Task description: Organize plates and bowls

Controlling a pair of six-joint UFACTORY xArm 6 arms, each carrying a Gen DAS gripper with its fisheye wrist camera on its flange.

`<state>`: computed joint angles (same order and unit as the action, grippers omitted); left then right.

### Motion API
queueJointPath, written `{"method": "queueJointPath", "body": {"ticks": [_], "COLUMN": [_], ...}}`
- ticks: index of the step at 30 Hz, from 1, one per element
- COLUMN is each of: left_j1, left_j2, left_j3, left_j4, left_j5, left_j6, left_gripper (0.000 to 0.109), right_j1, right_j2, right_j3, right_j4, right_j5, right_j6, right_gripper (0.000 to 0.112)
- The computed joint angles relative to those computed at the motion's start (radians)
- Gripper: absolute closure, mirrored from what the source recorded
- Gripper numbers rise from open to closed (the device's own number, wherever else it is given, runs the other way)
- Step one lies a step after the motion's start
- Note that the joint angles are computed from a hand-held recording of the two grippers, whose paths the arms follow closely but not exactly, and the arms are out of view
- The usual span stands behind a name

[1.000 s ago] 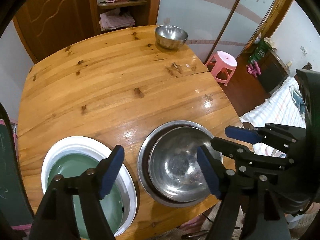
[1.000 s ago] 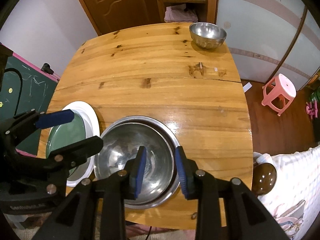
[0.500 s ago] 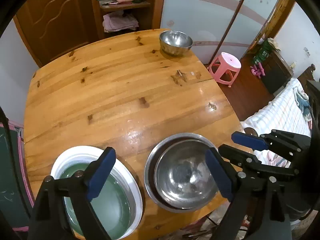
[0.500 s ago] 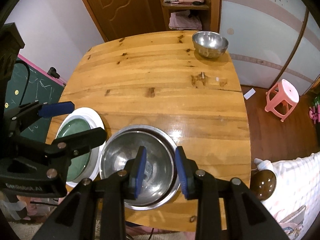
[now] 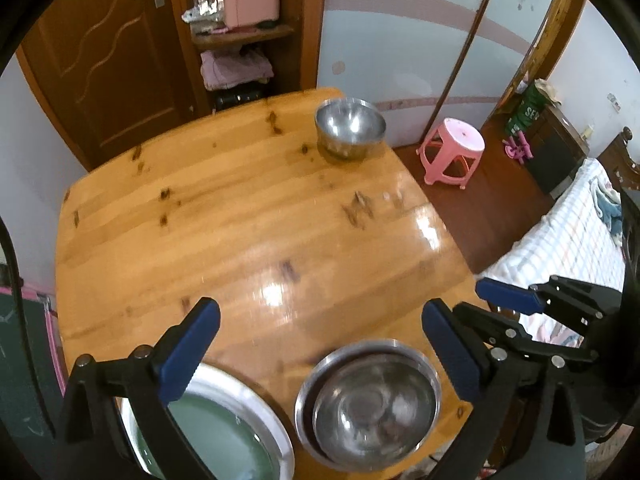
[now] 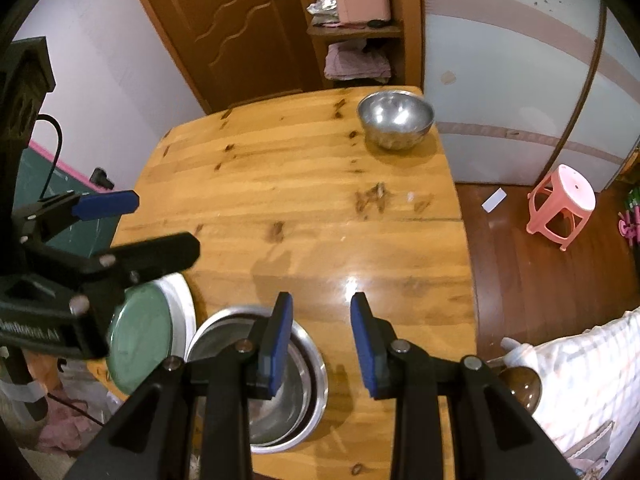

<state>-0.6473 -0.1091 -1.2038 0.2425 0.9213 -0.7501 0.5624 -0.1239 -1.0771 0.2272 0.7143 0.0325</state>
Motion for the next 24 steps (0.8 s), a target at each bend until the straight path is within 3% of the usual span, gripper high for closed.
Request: {"method": "queueJointPath", "body": {"ticks": [7,16,24], "left_j1": [0.093,0.178,0.208], "left_j2": [0.142,0.396,0.593], "left_j3": [-0.197,-0.486,-0.646], "left_j4": [-0.006,0.003,0.131], "left_j5": [-0.056,-0.086,-0.092], "left_j6": [0.015,0.009,-0.111], "left_gripper": [0.008,0.008,0.008], "right_j1": [-0.073,-0.153,-0.189], "right_j2": [0.117,0.362,0.627], "right_j3": [-0.167,-0.503,-0.793], "right_j4": [0.012,0.056,0.057], "right_j5": [0.002,0.063,0.143], "right_j6": [0.0,0.009,0.044], "right_gripper": [0.082,0.082,0.082]}}
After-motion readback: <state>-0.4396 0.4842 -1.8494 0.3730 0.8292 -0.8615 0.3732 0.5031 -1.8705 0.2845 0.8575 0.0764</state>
